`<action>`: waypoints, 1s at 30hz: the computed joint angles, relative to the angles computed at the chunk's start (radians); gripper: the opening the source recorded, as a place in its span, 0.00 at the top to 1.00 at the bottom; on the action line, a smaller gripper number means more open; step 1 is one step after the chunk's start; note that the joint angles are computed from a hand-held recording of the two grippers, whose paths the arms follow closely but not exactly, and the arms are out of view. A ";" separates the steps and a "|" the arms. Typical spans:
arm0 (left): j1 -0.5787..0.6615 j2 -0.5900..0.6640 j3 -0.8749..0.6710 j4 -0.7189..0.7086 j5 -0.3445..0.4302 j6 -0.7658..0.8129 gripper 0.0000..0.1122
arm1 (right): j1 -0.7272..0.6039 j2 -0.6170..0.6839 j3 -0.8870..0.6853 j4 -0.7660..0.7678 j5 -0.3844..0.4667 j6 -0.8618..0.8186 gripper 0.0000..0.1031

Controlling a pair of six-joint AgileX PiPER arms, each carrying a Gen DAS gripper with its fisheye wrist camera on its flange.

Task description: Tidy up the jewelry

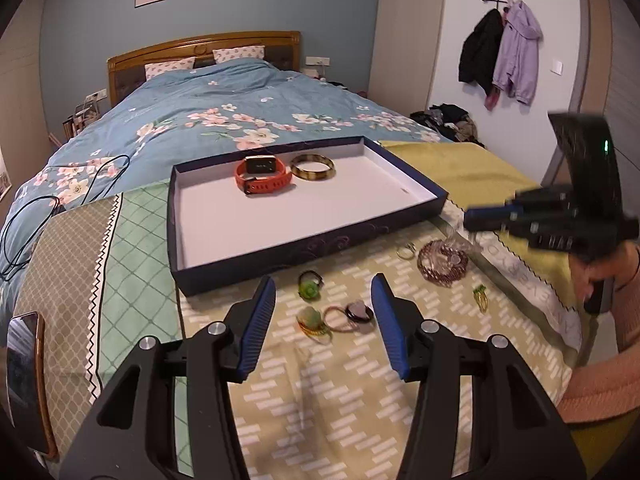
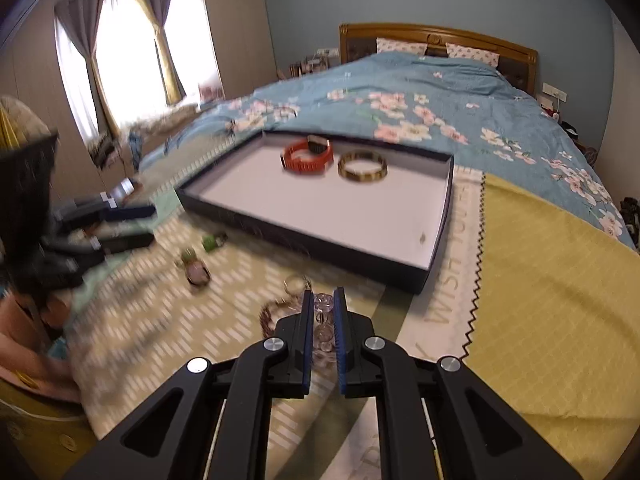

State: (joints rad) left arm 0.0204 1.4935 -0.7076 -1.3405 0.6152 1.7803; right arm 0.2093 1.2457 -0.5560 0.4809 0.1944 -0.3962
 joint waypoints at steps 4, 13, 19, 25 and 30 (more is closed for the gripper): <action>0.001 -0.003 0.013 0.008 0.009 0.008 0.56 | -0.022 -0.054 -0.003 0.148 0.020 -0.125 0.92; -0.029 0.035 0.010 0.042 -0.024 -0.017 0.59 | -0.055 -0.145 -0.004 0.346 0.041 -0.283 0.92; -0.053 0.083 -0.034 0.109 -0.052 -0.108 0.62 | -0.055 -0.142 -0.002 0.430 0.037 -0.358 0.92; -0.049 0.123 -0.085 0.160 -0.061 -0.178 0.66 | -0.059 -0.117 0.005 0.562 0.038 -0.477 0.92; -0.067 0.140 -0.110 0.195 -0.087 -0.223 0.69 | -0.059 -0.102 0.012 0.632 0.040 -0.542 0.92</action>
State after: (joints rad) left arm -0.0467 1.6339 -0.8173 -1.1451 0.5283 1.5569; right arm 0.1503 1.1435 -0.5438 1.1125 0.2339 -0.9382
